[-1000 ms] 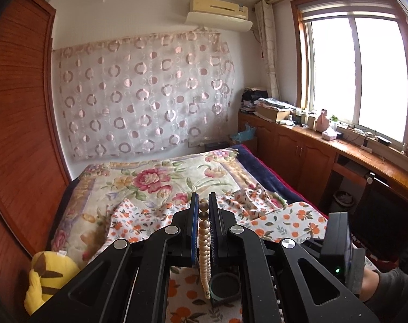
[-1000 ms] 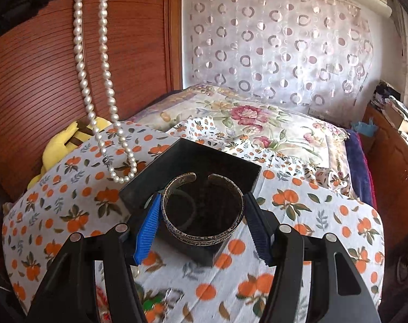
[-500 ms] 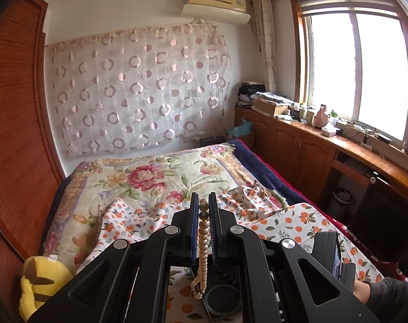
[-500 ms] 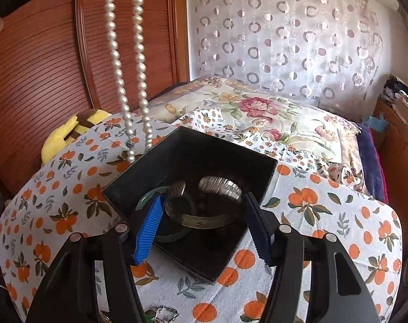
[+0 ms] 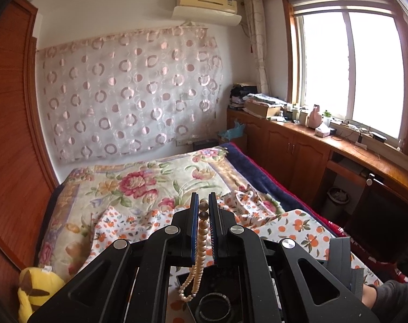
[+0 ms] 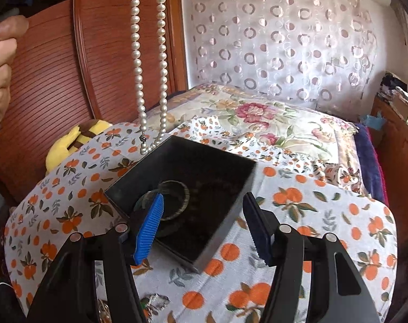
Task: Organize jewelry
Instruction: 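Lower the pearl necklace into the black box and open the left tool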
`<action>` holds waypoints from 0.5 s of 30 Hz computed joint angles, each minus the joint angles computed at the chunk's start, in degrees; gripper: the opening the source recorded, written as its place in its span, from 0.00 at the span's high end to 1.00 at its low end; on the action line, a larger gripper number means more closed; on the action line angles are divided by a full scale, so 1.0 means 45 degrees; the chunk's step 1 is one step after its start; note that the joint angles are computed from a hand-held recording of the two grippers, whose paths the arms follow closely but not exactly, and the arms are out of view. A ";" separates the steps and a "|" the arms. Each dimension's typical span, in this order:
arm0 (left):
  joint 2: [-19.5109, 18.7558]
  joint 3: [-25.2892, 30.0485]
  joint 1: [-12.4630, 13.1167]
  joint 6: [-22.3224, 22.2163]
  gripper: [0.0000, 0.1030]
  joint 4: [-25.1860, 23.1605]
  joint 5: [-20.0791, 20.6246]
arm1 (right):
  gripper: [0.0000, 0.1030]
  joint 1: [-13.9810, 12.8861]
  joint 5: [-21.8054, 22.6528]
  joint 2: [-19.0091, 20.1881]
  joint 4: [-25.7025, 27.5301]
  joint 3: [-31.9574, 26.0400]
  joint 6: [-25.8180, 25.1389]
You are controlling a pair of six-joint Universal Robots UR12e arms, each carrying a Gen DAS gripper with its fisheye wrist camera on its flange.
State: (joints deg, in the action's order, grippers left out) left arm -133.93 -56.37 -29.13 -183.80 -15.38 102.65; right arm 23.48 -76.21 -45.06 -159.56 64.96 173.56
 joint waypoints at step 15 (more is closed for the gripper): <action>-0.0230 -0.0188 -0.0003 -0.0151 0.94 -0.1163 -0.0212 | 0.38 -0.0137 -0.0387 -0.0476 -0.0373 0.0823 0.0283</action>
State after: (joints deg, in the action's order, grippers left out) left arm -134.96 -57.21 -29.14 -184.48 -20.62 101.69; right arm 22.87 -77.95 -47.20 -161.24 68.67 174.83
